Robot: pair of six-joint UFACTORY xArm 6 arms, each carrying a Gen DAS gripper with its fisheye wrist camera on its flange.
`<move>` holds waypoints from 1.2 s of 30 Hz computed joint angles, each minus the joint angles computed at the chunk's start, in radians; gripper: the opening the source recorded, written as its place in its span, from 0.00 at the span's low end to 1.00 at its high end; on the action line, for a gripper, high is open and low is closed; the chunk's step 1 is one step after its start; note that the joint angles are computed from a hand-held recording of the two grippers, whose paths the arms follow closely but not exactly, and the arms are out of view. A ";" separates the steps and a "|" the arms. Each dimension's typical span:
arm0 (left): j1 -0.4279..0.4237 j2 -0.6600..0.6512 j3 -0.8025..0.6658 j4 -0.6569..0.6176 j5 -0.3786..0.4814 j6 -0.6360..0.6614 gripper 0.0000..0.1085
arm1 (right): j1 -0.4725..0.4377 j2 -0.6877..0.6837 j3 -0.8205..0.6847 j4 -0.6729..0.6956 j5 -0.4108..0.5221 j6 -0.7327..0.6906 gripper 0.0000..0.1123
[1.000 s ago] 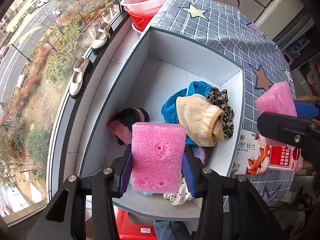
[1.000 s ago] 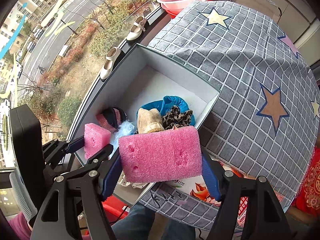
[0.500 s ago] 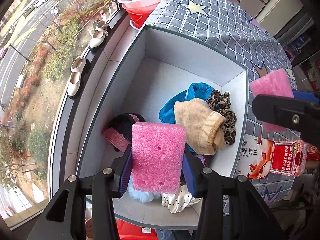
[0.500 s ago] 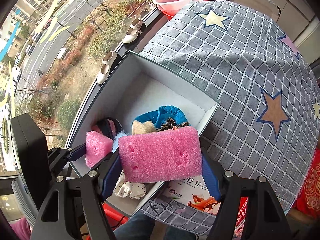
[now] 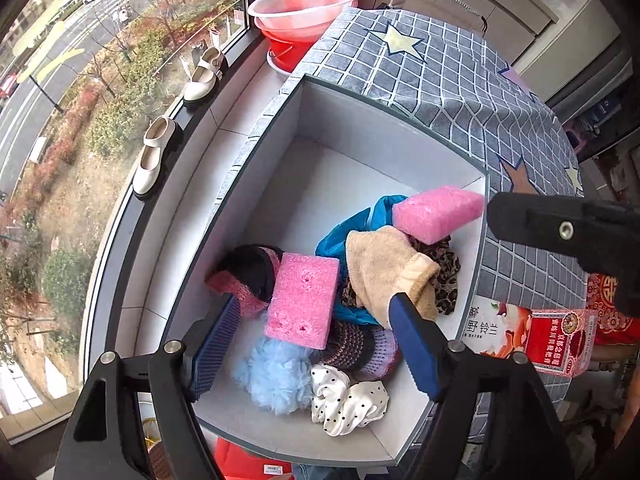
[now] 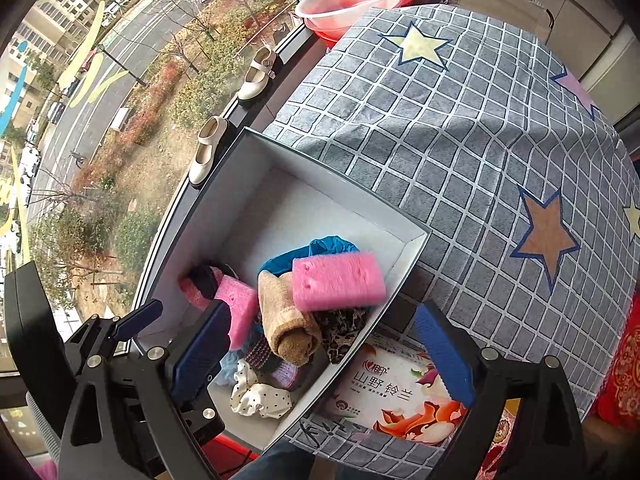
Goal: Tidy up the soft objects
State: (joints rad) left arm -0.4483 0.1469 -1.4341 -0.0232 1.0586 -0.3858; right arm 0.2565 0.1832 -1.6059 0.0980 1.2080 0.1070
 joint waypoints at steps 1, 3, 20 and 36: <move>-0.002 0.002 -0.004 0.010 0.007 -0.003 0.74 | -0.002 0.003 -0.003 0.007 0.011 -0.003 0.86; -0.008 0.011 -0.017 0.032 0.027 -0.012 0.74 | -0.006 0.013 -0.014 0.015 0.040 0.002 0.91; -0.013 0.010 -0.019 0.061 0.058 -0.032 0.74 | 0.005 -0.027 0.029 -0.005 0.046 0.012 0.91; -0.036 -0.032 0.029 0.040 0.076 0.005 0.74 | 0.010 -0.063 0.064 -0.014 0.051 0.041 0.91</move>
